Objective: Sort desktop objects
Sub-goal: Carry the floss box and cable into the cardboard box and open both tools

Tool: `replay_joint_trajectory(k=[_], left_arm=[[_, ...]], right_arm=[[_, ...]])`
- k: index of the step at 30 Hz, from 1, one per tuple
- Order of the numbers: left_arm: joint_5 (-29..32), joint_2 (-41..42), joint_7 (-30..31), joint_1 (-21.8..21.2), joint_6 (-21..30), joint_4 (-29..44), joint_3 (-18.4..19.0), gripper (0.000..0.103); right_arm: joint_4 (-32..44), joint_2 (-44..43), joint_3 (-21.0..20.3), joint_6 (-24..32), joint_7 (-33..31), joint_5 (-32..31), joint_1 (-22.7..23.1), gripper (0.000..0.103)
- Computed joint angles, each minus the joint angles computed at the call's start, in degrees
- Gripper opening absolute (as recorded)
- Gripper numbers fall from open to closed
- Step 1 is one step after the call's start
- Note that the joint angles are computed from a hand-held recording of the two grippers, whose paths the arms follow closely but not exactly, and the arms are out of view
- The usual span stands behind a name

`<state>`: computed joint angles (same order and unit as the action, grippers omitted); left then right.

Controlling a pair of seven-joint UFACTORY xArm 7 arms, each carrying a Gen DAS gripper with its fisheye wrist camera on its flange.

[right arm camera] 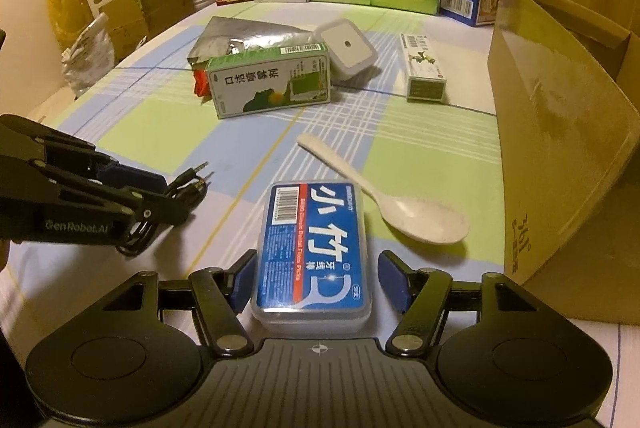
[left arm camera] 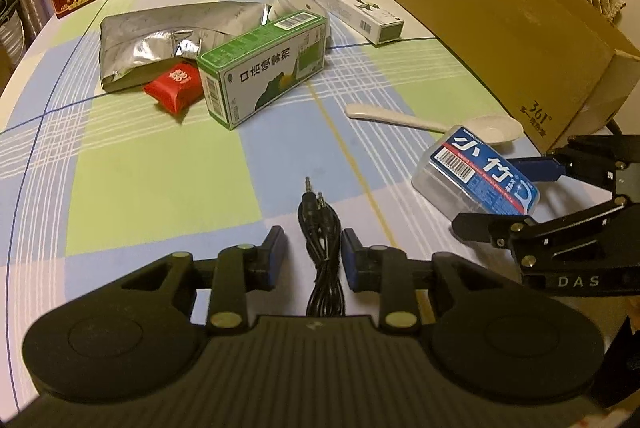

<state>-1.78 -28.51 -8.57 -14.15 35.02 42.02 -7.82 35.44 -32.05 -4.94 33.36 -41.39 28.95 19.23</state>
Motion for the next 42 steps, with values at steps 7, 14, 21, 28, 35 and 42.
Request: replay_joint_trajectory(k=[7,14,21,28,35,42], left_arm=[[2.20,0.62,-0.45,0.54,-2.06,-0.36,-1.02,0.020],[2.52,1.22,-0.69,0.36,-3.16,-0.29,-0.80,0.018],[2.88,0.43,-1.23,0.48,-3.87,-0.60,-0.85,0.016],[1.62,-0.52,-0.72,-0.32,-4.50,-0.26,-0.31,0.016],[1.47,-1.12,-0.53,-0.32,-4.32,0.96,-0.66,0.016],[3.41,-1.39,-3.03,1.17,-2.06,4.72,-2.31,0.016]], right_arm=[[0.40,0.88,-0.16,-0.53,-0.33,0.98,0.32,0.062],[0.62,1.49,0.33,-1.40,-0.23,1.22,0.11,0.056],[0.48,1.28,0.32,-3.20,1.33,1.21,0.00,0.054],[-0.33,-0.05,-0.68,-6.24,0.91,2.18,1.58,0.054],[-0.18,-1.72,-1.23,-5.65,1.85,1.06,1.38,0.054],[4.28,-3.56,-2.63,-3.13,2.57,1.18,1.66,0.054]])
